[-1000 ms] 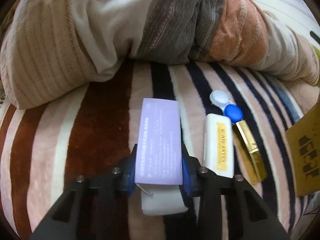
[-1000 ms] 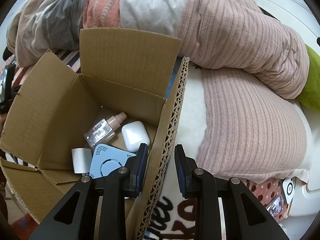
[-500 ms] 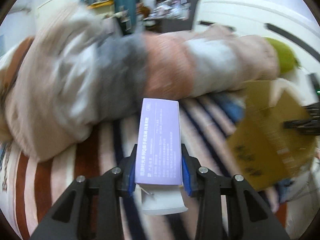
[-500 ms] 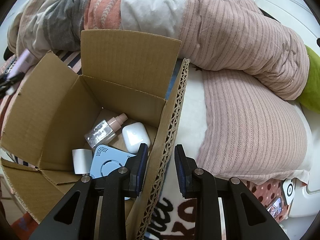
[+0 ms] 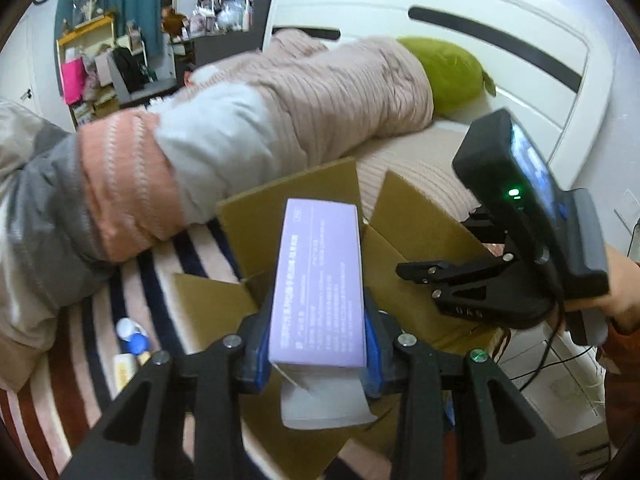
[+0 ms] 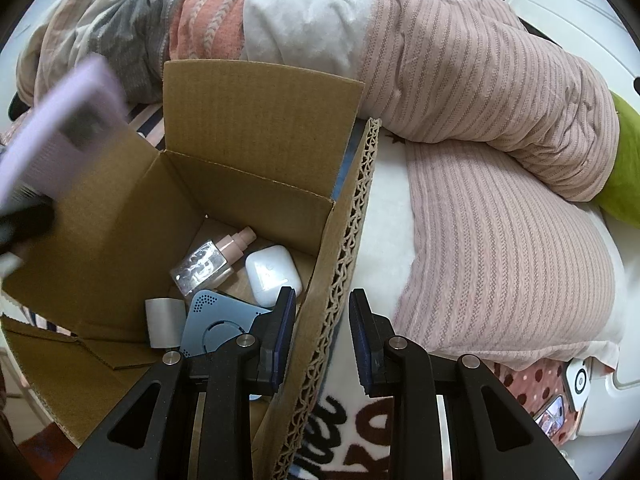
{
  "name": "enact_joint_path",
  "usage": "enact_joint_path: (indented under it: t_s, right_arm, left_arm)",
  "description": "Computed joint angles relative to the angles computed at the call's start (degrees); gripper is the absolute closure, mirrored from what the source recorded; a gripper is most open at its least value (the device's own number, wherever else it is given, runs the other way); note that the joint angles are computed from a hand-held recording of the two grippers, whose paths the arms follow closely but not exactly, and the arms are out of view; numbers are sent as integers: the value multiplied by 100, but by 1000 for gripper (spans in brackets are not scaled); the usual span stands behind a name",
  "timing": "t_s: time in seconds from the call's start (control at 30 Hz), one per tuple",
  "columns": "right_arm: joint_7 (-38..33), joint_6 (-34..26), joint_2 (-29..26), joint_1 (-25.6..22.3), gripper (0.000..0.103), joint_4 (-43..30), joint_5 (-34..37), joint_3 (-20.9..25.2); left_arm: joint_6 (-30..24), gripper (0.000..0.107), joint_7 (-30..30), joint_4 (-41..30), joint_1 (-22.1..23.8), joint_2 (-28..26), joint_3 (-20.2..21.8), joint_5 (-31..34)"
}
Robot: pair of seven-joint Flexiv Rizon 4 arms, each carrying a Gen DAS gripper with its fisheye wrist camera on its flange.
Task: Organize rigid objects
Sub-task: 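Carry the lavender box into the cardboard box and release it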
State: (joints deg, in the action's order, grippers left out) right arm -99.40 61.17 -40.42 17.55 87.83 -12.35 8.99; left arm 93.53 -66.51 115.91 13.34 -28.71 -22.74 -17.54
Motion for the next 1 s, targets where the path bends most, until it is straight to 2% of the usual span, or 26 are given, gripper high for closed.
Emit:
enact_joint_path:
  t_s: [0.13, 0.17, 0.3, 0.47, 0.6, 0.77, 1.0]
  right_arm:
    - [-28, -24, 1, -13, 81, -9, 21, 15]
    - [-31, -32, 1, -12, 81, -14, 22, 14]
    - [-31, -31, -5, -8, 81, -23, 29, 9]
    - [-29, -19, -2, -2, 81, -8, 28, -1]
    - [-4, -16, 11, 6, 81, 11, 21, -8]
    - [43, -38, 16, 31, 81, 13, -8, -32]
    - [123, -63, 12, 75, 81, 9, -87, -75]
  left_arm:
    - [-293, 73, -92, -257, -385, -166, 340, -72]
    - [-285, 69, -62, -218, -357, -140, 305, -94]
    - [-87, 37, 21, -138, -361, -128, 255, -80]
    - [59, 24, -51, -16, -357, -18, 308, 28]
    - [250, 22, -143, 148, -255, 87, 273, 156]
    - [404, 21, -309, 317, -298, 236, 450, 348]
    - [786, 21, -612, 788, 299, 510, 125, 727]
